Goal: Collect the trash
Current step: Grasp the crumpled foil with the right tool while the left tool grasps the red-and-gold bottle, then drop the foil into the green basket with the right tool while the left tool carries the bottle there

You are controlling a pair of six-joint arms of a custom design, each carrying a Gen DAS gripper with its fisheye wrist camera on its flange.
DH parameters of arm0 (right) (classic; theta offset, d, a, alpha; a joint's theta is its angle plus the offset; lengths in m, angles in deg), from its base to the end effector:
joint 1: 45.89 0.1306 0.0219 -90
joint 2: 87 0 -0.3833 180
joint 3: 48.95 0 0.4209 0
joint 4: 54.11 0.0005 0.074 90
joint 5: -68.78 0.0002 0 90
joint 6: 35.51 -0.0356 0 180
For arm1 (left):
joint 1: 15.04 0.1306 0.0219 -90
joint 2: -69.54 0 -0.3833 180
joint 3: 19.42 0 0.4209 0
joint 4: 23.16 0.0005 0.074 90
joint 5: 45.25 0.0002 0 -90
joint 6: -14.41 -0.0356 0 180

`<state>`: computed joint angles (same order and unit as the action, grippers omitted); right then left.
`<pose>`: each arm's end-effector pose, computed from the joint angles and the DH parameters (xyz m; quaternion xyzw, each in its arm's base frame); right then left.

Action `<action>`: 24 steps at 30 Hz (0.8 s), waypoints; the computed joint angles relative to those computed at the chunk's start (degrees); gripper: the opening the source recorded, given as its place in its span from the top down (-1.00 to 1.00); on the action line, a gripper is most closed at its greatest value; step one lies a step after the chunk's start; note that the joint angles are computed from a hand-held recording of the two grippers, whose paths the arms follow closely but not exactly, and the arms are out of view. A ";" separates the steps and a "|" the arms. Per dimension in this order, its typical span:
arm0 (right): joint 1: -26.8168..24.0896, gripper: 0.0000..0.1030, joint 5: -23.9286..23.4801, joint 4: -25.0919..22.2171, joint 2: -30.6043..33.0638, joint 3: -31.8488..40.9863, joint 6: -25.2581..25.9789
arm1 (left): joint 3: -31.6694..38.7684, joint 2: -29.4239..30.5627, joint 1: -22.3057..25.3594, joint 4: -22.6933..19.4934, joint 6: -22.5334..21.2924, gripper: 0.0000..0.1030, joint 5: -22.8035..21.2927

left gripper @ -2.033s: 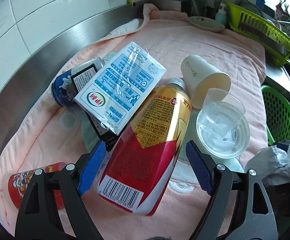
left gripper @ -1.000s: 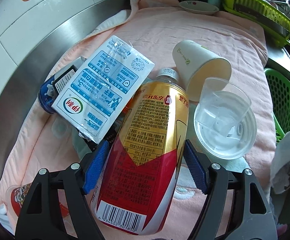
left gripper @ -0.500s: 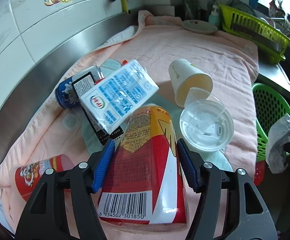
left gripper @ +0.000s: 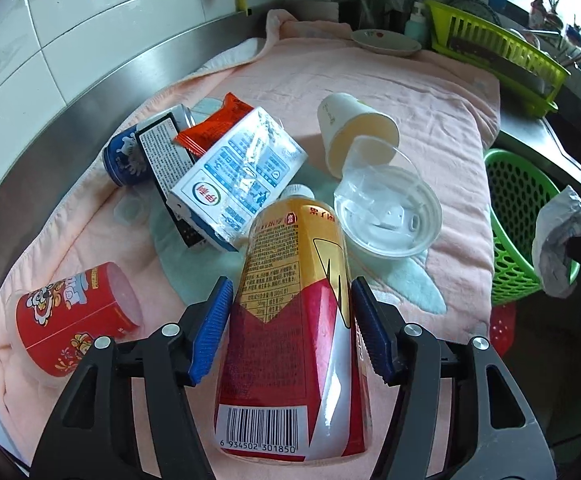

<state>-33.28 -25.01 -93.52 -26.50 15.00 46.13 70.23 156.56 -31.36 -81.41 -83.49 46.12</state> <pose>0.3332 0.0764 0.4251 -0.0480 0.8892 0.1116 0.4411 0.4643 -0.1373 0.4421 0.2039 0.9333 -0.0331 0.2939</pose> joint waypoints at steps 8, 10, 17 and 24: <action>-0.23 0.18 -0.46 0.33 0.41 0.06 -0.26 | 3.16 3.37 -0.01 -3.76 -0.34 -0.43 -0.41; -0.40 0.17 -0.27 0.34 0.45 -0.04 -0.25 | 3.83 4.26 0.08 -4.31 -0.15 -0.53 -0.34; -2.02 0.17 -0.19 0.33 0.61 -0.28 -0.35 | 5.32 6.51 -0.55 -5.09 -0.40 -0.53 -0.45; -3.60 0.17 1.58 0.10 0.26 -0.38 0.72 | 4.32 5.87 -1.63 -2.99 -0.56 -0.23 -1.77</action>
<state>-36.88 -23.43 -93.42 -26.24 14.63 46.85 74.55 162.43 -32.99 -84.40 -84.05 44.35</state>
